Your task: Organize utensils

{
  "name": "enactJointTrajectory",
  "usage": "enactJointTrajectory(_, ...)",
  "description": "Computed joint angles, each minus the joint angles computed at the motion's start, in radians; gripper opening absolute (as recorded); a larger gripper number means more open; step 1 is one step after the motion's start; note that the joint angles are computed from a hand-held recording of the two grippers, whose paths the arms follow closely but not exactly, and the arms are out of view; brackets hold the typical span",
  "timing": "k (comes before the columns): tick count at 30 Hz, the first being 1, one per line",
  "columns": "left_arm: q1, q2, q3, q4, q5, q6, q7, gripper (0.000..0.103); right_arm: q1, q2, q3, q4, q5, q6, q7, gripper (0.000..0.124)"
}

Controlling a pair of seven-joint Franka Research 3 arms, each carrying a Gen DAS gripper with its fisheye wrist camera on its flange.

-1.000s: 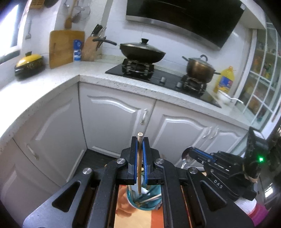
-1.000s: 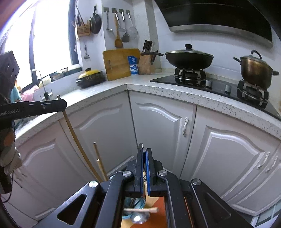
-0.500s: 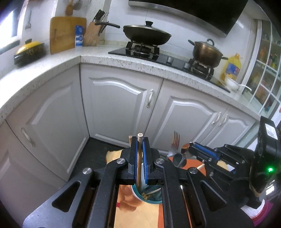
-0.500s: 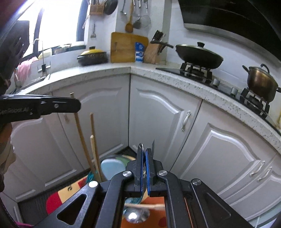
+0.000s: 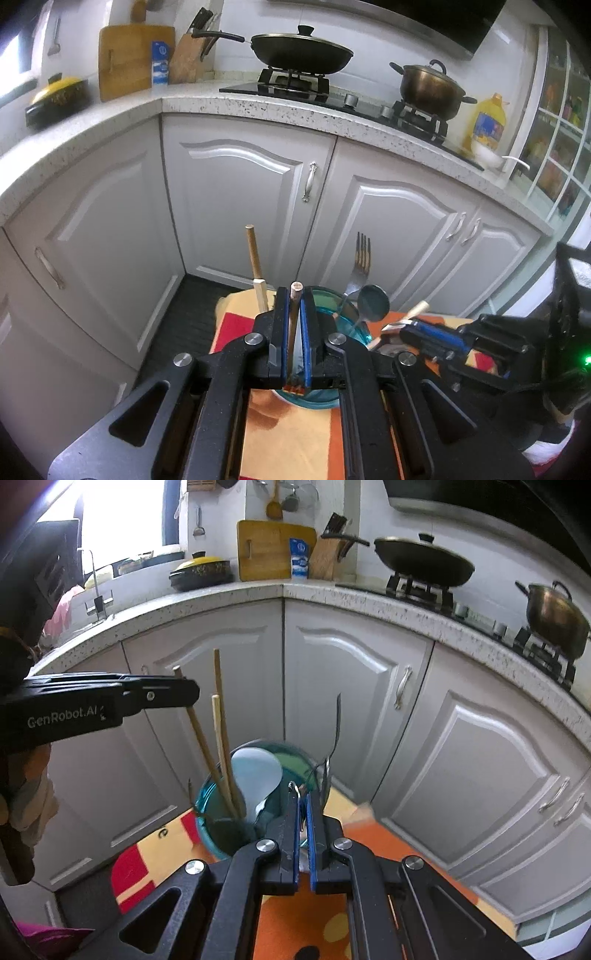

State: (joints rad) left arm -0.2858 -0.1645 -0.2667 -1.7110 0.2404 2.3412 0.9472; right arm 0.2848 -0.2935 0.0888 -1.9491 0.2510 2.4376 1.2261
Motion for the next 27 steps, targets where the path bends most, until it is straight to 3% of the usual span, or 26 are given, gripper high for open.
enactJointTrajectory(3,-0.003,0.002,0.001,0.009,-0.017,-0.014,0.007,0.004,0.009,-0.005,-0.017,-0.003,0.052,-0.028,-0.006,0.006)
enactJointTrajectory(5,-0.005,-0.002,0.001,0.010,-0.022,-0.019,0.007,0.007,0.008,-0.018,-0.018,-0.017,0.060,-0.015,-0.013,0.025)
enactJointTrajectory(7,-0.004,-0.007,0.005,0.007,-0.035,-0.017,0.006,0.015,0.007,-0.028,-0.021,-0.023,0.070,-0.016,-0.018,0.033)
enactJointTrajectory(12,-0.003,-0.029,0.005,-0.004,-0.050,-0.010,-0.010,0.044,0.003,-0.044,-0.029,-0.027,0.099,-0.017,-0.017,0.033)
enactJointTrajectory(21,0.006,-0.083,-0.023,-0.043,0.018,-0.032,-0.086,0.044,-0.013,-0.109,-0.032,-0.059,0.157,-0.002,0.077,0.038)
enactJointTrajectory(25,0.006,-0.108,-0.041,-0.071,0.065,-0.040,-0.149,0.044,-0.063,-0.126,0.025,-0.063,0.037,-0.010,0.214,0.041)
enactJointTrajectory(27,0.005,-0.121,-0.050,-0.085,0.087,-0.043,-0.177,0.044,-0.052,-0.138,0.020,-0.076,0.037,-0.001,0.236,0.041)
